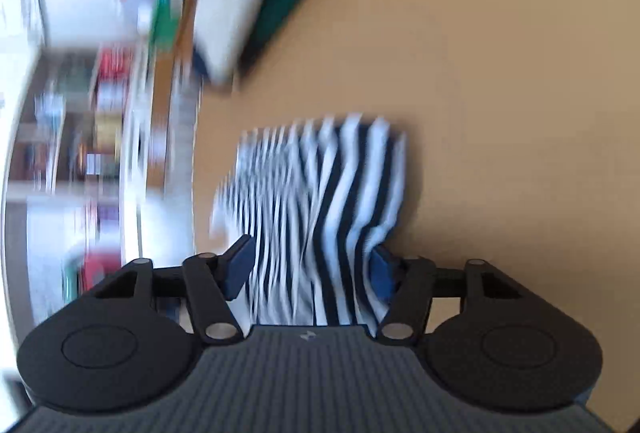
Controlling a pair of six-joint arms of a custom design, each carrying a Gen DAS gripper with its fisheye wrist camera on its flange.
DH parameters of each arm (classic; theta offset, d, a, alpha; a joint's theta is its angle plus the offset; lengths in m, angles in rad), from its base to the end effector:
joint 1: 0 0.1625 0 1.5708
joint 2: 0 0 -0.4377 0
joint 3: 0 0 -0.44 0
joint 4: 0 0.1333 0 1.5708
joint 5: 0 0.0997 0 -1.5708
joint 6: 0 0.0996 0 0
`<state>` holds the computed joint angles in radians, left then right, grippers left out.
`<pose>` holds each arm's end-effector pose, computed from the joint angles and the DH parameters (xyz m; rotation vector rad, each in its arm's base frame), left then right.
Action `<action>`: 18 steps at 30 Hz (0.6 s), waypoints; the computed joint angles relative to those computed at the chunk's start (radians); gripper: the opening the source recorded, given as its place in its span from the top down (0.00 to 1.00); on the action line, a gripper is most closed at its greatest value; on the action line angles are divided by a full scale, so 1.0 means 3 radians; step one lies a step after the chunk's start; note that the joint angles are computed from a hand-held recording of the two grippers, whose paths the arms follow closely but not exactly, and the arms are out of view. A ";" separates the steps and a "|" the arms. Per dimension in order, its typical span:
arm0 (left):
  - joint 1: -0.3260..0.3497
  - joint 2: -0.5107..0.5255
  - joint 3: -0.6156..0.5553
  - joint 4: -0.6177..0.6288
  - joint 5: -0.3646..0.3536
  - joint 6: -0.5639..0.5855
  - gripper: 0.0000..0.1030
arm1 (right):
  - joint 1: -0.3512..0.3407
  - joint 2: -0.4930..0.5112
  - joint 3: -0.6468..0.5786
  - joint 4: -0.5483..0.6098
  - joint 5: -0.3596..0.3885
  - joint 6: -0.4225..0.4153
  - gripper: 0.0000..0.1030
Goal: Fold clothes
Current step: 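Carry the bundle with both grippers and place it on the clothes stack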
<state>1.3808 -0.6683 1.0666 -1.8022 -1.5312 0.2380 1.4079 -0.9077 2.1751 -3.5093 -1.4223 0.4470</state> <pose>-0.0221 -0.8418 0.1484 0.6623 3.0235 0.2603 0.0585 -0.5571 0.0724 0.7599 2.6524 -0.9231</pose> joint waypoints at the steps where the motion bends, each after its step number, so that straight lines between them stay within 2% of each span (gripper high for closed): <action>1: -0.0010 0.0004 0.0012 0.0024 0.0048 -0.0013 0.76 | 0.0010 -0.0004 -0.0002 0.0069 -0.0010 -0.0002 0.59; 2: -0.0012 -0.0007 0.0057 -0.0002 0.0042 -0.0020 0.74 | 0.0034 -0.0020 -0.0015 0.0217 -0.0003 -0.0094 0.60; 4: -0.0013 -0.0028 0.0135 -0.0100 0.0001 0.0013 0.75 | 0.0128 0.0017 -0.0031 0.0189 -0.0154 -0.0270 0.60; 5: -0.0010 -0.0034 0.0163 -0.0146 -0.0014 0.0017 0.76 | 0.0140 0.0052 -0.0018 0.0066 -0.0201 -0.0268 0.68; 6: -0.0004 -0.0045 0.0191 -0.0193 -0.0022 -0.0003 0.76 | 0.0119 0.0092 0.0004 -0.0084 -0.0224 -0.0153 0.83; 7: -0.0001 -0.0069 0.0236 -0.0250 -0.0019 -0.0023 0.77 | 0.0085 0.0121 0.0027 -0.0203 -0.0181 -0.0026 0.86; 8: -0.0001 -0.0103 0.0294 -0.0321 -0.0016 -0.0028 0.79 | 0.0049 0.0146 0.0050 -0.0311 -0.0109 0.0091 0.88; 10: 0.0016 -0.0181 0.0404 -0.0444 -0.0103 -0.0036 0.80 | 0.0088 0.0139 0.0063 -0.0409 -0.0080 0.0024 0.88; 12: 0.0066 -0.0225 0.0440 -0.0476 -0.0320 -0.0162 0.80 | 0.0146 0.0120 0.0068 -0.0480 -0.0069 -0.0103 0.89; 14: 0.0105 -0.0271 0.0485 -0.0541 -0.0513 -0.0275 0.80 | 0.0155 0.0097 0.0063 -0.0572 0.0059 -0.0116 0.89; 18: 0.0123 -0.0331 0.0530 -0.0651 -0.0694 -0.0403 0.80 | 0.0241 -0.0018 -0.0001 -0.0480 0.0013 -0.0167 0.89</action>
